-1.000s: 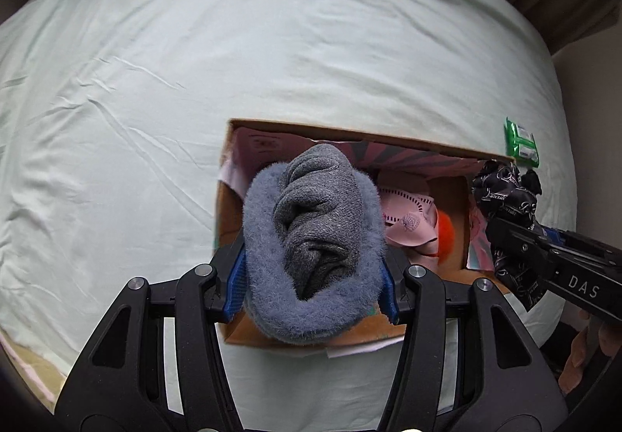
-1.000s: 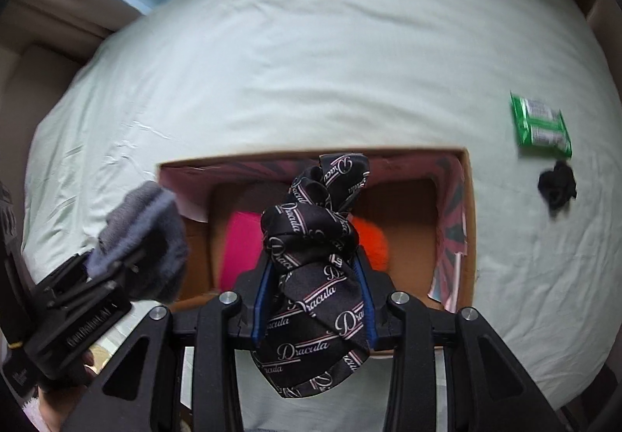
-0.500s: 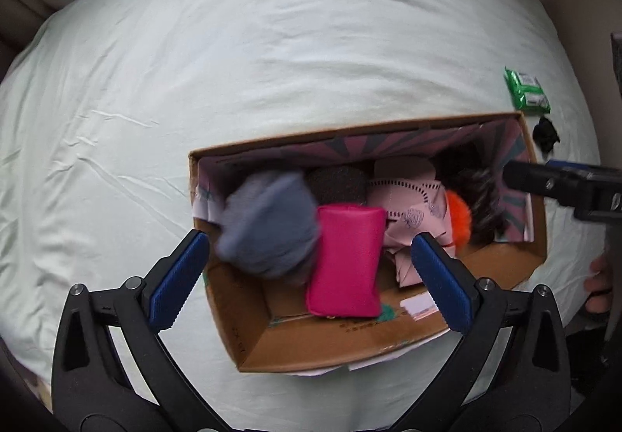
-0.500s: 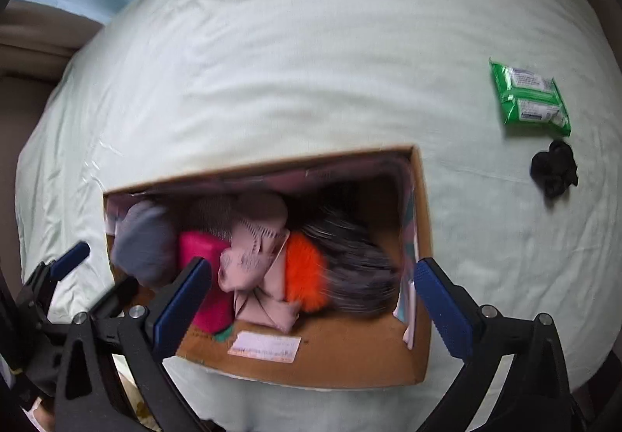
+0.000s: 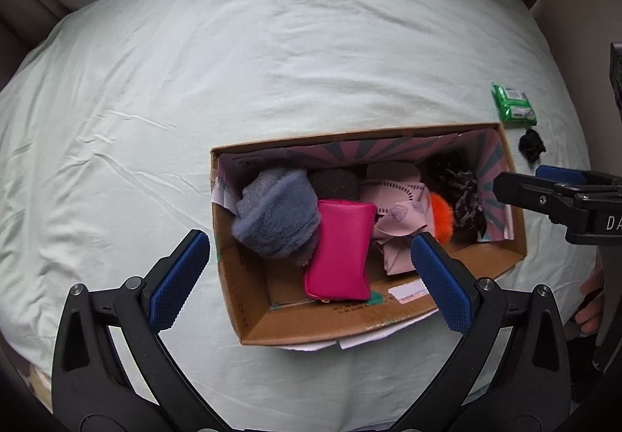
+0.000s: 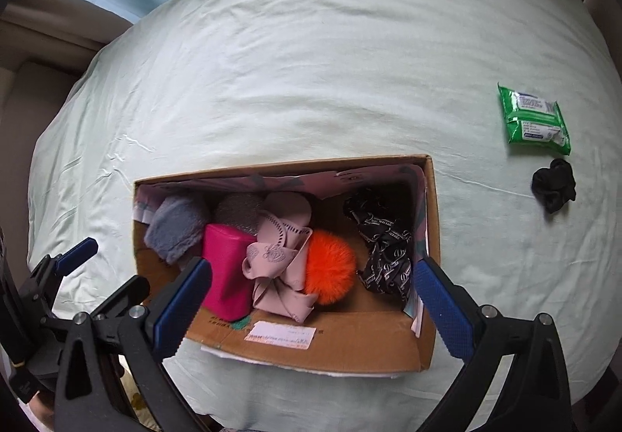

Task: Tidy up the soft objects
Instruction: 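Lift both tools away from the box toward the green wipes pack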

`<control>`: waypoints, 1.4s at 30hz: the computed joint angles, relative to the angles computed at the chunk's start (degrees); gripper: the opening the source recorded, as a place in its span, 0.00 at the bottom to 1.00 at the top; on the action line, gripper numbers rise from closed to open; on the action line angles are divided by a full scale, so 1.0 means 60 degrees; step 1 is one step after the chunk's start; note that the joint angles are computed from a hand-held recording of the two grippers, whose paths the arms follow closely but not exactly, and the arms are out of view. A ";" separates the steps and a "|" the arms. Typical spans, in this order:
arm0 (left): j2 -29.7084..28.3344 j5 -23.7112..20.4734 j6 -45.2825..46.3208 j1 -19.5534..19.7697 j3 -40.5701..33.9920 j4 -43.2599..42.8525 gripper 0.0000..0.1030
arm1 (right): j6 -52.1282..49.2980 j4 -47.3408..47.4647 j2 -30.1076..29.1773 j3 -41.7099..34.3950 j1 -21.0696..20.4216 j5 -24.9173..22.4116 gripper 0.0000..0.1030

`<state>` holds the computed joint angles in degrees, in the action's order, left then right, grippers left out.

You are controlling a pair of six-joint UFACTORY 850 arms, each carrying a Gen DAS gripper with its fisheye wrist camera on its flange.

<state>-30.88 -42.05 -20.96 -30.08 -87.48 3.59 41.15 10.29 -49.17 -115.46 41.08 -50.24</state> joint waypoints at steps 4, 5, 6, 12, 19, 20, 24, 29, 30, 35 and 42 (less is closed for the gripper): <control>0.0491 0.0087 -0.0413 -0.0061 0.0300 0.0202 1.00 | 0.0202 -0.0095 0.0389 0.0281 0.0132 0.0181 1.00; 0.0664 0.0084 -0.0617 -0.0091 0.0402 0.0340 1.00 | 0.0291 -0.0301 0.0478 0.0276 0.0205 0.0105 1.00; 0.0825 0.0124 -0.0769 -0.0110 0.0513 0.0428 1.00 | 0.0364 -0.0523 0.0547 0.0269 0.0276 0.0045 1.00; 0.2067 0.0441 -0.1776 -0.0268 0.1403 0.1045 1.00 | 0.1037 -0.1893 0.1267 0.0604 0.0805 0.0159 1.00; 0.3483 0.0662 -0.2752 -0.0590 0.2364 0.1621 1.00 | 0.2420 -0.3436 0.2112 0.1056 0.1454 0.0143 1.00; 0.3687 0.0686 -0.2907 -0.0684 0.2494 0.1791 1.00 | 0.2629 -0.3648 0.2292 0.1196 0.1562 0.0188 1.00; 0.4222 0.0719 -0.3225 -0.1028 0.2830 0.2188 1.00 | 0.3425 -0.4318 0.2826 0.1673 0.1880 0.0204 1.00; 0.4582 0.0971 -0.2620 -0.1335 0.3016 0.1626 1.00 | 0.4233 -0.4567 0.3503 0.2281 0.2184 -0.0271 1.00; 0.4598 0.0988 -0.2601 -0.1405 0.3005 0.1661 1.00 | 0.4521 -0.4701 0.3693 0.2495 0.2237 -0.0277 1.00; 0.4330 0.1008 -0.2425 -0.1752 0.2564 0.1688 1.00 | 0.5905 -0.5553 0.4669 0.3558 0.2407 -0.0339 1.00; 0.3422 0.0974 -0.2647 -0.2266 0.1362 0.2294 1.00 | 0.6956 -0.7088 0.5805 0.4831 0.2381 -0.0637 1.00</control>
